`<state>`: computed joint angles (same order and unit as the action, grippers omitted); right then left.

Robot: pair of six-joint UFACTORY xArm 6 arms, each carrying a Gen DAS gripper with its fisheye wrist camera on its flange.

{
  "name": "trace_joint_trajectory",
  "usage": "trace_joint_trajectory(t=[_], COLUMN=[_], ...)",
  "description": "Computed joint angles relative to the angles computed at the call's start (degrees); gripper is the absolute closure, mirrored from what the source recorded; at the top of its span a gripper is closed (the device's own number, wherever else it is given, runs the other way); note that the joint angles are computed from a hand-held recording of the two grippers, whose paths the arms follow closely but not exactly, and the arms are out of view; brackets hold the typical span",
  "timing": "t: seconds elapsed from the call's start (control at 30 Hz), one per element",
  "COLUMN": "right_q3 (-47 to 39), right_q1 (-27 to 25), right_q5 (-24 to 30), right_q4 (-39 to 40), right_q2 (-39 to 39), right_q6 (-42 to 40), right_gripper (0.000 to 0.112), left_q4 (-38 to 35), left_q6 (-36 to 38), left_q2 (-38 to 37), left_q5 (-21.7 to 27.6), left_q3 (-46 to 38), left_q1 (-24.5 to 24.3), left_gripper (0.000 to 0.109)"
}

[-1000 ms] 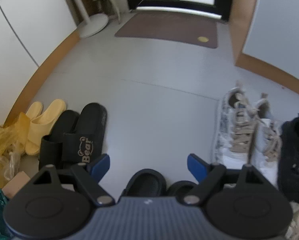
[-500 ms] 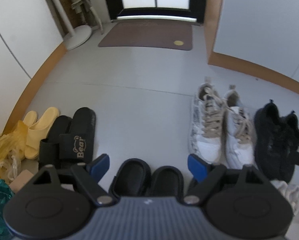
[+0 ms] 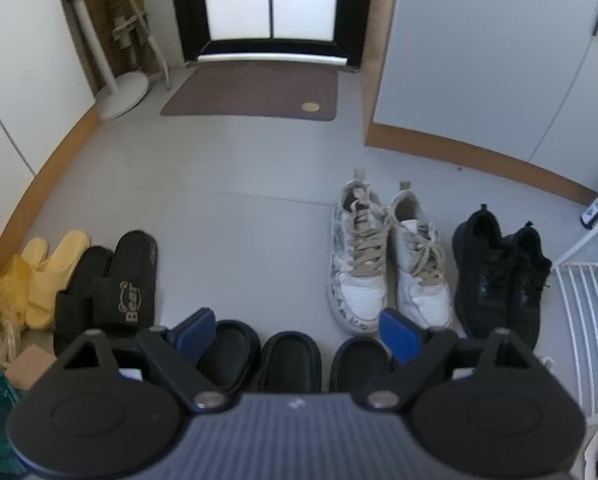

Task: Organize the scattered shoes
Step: 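Raise the right gripper away from the white sneaker pair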

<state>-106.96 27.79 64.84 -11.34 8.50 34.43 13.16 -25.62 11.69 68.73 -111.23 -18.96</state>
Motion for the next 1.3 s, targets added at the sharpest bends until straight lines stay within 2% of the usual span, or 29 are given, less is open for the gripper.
trace_joint_trajectory(t=[0.13, 0.33, 0.6, 0.77, 0.93, 1.07, 1.3], right_q3=[3.14, 6.77, 16.9, 17.65, 17.4, 15.9, 16.0], right_q1=[-0.24, -2.4, -8.13, -9.92, -10.74, -10.75, -9.66], right_q5=[3.07, 4.48, -2.08, -2.36, -0.18, 3.08, 4.74], right_q4=[-2.45, -2.05, 3.9, 5.83, 6.65, 5.4, 3.25], right_q2=[-4.73, -8.33, -13.9, -13.99, -13.59, -13.04, -15.23], right_q6=[-1.65, -3.86, -8.42, -13.87, -15.83, -15.34, -13.2], right_gripper=[0.028, 0.028, 0.029, 0.029, 0.029, 0.029, 0.029], left_q4=[-1.5, -1.47, -1.16, 0.25, -2.12, -1.62, -3.34], left_q6=[-0.4, 0.01, 1.58, 3.96, 3.36, 3.01, 1.58], left_q2=[-0.54, -0.69, 2.75, 4.03, 2.7, 1.51, -0.19], left_q5=[0.06, 0.28, 2.01, 2.21, 1.68, 1.8, -1.29], left_q3=[0.25, 0.16, -4.57, -5.89, -4.12, -2.92, -2.08], left_q1=[0.16, -0.38, -1.77, -2.76, -1.93, -1.98, -3.19], left_gripper=[0.017, 0.017, 0.017, 0.017, 0.017, 0.017, 0.017])
